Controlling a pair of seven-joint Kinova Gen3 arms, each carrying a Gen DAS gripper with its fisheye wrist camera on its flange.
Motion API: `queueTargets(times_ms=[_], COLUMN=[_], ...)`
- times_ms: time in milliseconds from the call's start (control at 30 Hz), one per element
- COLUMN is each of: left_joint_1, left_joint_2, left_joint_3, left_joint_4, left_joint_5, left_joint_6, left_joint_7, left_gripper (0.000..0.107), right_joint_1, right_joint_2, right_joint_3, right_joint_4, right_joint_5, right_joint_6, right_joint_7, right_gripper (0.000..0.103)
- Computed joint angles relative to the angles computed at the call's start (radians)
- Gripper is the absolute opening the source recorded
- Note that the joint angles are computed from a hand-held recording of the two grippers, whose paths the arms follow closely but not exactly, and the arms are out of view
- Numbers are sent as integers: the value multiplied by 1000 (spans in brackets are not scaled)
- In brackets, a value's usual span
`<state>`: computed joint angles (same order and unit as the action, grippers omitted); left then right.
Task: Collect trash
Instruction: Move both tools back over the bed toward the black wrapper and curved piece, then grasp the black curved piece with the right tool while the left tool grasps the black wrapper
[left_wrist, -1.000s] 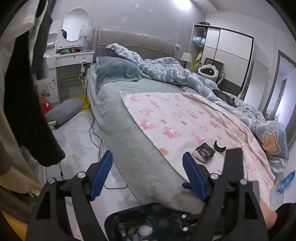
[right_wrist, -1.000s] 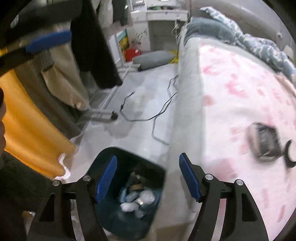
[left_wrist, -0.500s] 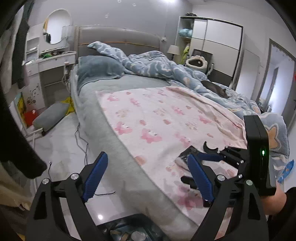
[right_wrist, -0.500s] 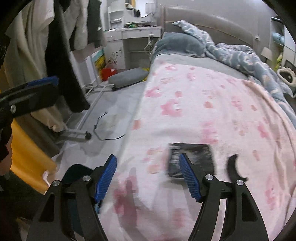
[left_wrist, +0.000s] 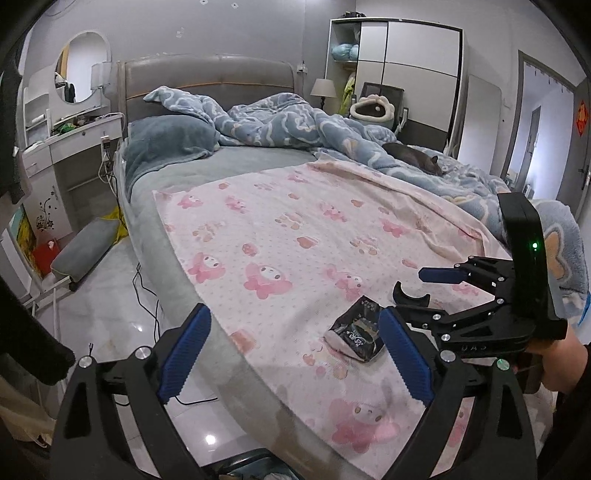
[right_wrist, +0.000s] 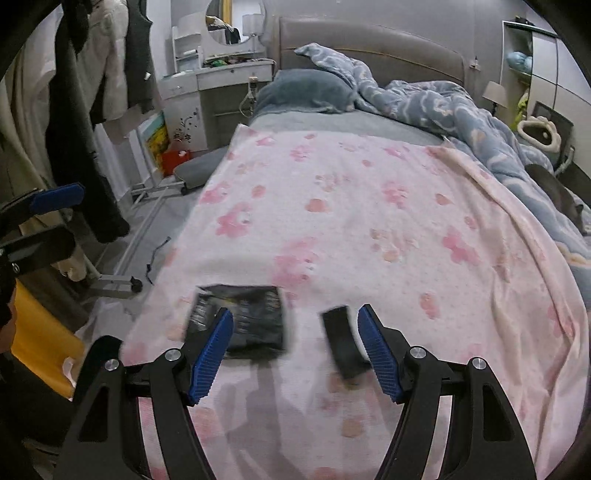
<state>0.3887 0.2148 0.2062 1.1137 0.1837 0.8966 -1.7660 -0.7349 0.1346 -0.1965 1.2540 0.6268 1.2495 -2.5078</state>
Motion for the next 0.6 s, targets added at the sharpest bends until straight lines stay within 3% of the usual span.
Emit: queueTargets(times_ms=[433,600], left_joint_1=[57,72], left_joint_2=[92,122], left_joint_3=[9,18], left_joint_4=[-97,-121], left_joint_5=[-50,-38], left_joint_6=[44,71], left_joint_7=[1,-57], left_gripper=[95,96], right_joint_1=[97,135], right_joint_2=[-31,-43], right_joint_3=[11,15], right_joint_4=[78,110], right_joint_5=[-87,-134], right_joint_6=[-31,-69], right_joint_7=[69,96], right_gripper=[71,60])
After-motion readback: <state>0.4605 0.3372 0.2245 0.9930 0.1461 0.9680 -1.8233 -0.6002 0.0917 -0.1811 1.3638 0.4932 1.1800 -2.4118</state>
